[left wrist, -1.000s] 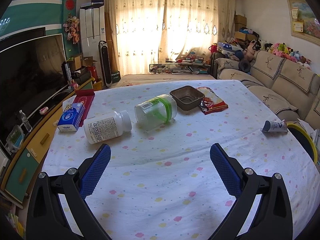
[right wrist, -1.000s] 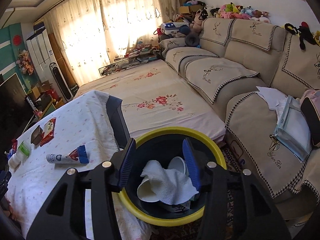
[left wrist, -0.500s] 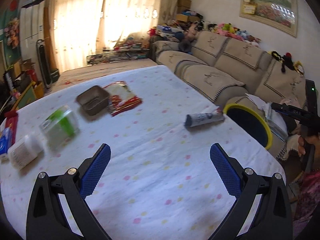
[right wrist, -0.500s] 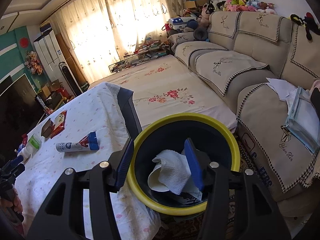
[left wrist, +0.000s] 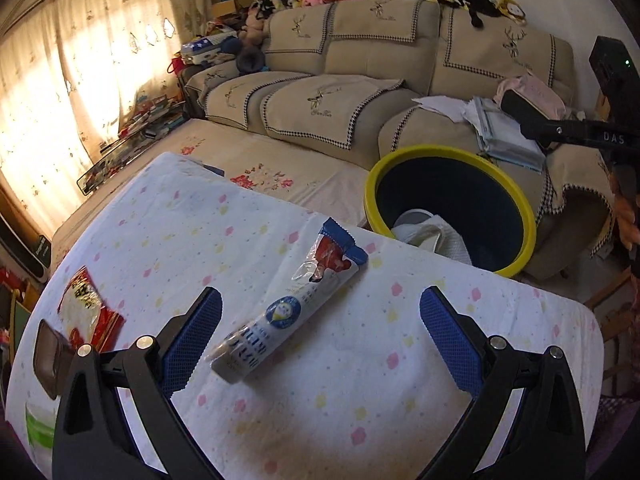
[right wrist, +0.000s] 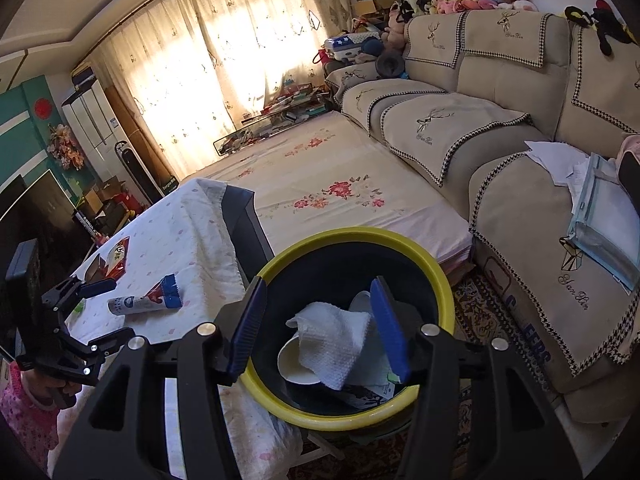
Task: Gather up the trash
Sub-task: 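Reach the left gripper to the white toothpaste tube and grasp it, then carry the toothpaste tube with the left gripper into the yellow bin and release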
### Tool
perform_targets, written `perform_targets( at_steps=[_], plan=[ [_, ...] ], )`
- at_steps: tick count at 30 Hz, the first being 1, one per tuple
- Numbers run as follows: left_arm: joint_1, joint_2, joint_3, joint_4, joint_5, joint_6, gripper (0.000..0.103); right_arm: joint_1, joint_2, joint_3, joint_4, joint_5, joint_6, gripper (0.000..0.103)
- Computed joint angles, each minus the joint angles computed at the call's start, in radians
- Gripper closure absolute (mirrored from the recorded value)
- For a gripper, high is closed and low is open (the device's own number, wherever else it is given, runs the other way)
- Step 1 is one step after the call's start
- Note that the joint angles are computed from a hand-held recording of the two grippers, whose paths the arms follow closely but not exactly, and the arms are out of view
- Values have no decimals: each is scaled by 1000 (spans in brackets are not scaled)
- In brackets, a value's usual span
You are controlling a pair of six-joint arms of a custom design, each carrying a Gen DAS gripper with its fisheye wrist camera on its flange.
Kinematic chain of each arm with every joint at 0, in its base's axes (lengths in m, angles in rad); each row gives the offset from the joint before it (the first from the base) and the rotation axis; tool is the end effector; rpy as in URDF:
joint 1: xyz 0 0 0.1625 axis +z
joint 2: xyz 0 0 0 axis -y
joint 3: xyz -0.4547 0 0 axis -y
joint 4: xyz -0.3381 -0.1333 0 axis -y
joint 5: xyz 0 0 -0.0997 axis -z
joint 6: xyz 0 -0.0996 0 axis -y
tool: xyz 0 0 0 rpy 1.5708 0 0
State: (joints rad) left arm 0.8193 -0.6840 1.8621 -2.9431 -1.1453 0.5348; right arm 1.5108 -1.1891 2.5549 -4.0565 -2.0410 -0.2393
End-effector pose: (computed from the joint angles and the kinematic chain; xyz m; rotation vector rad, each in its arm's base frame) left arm -0.2802 -0.5554 0.0677 1.5863 2.2120 -0.3271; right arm 0.0663 -0.3662 0.3045 -0.1331 -2.2390 1.2957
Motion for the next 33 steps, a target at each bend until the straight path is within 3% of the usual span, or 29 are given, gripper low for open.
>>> perform_targets(
  at_steps=[5, 11, 16, 21, 33],
  plan=[
    [22, 58, -94, 113, 25, 36, 7, -34, -10, 1, 21, 27, 8, 51],
    [58, 72, -184, 265, -41, -16, 32, -60, -19, -5, 58, 49, 22, 51],
    [67, 65, -182, 260, -56, -34, 56, -64, -14, -5, 66, 58, 22, 51],
    [67, 36, -152, 262, -58, -64, 71, -61, -20, -1, 70, 64, 22, 51],
    [7, -11, -69, 208, -56, -127, 74, -59, -62, 58, 11, 74, -6, 51]
  ],
)
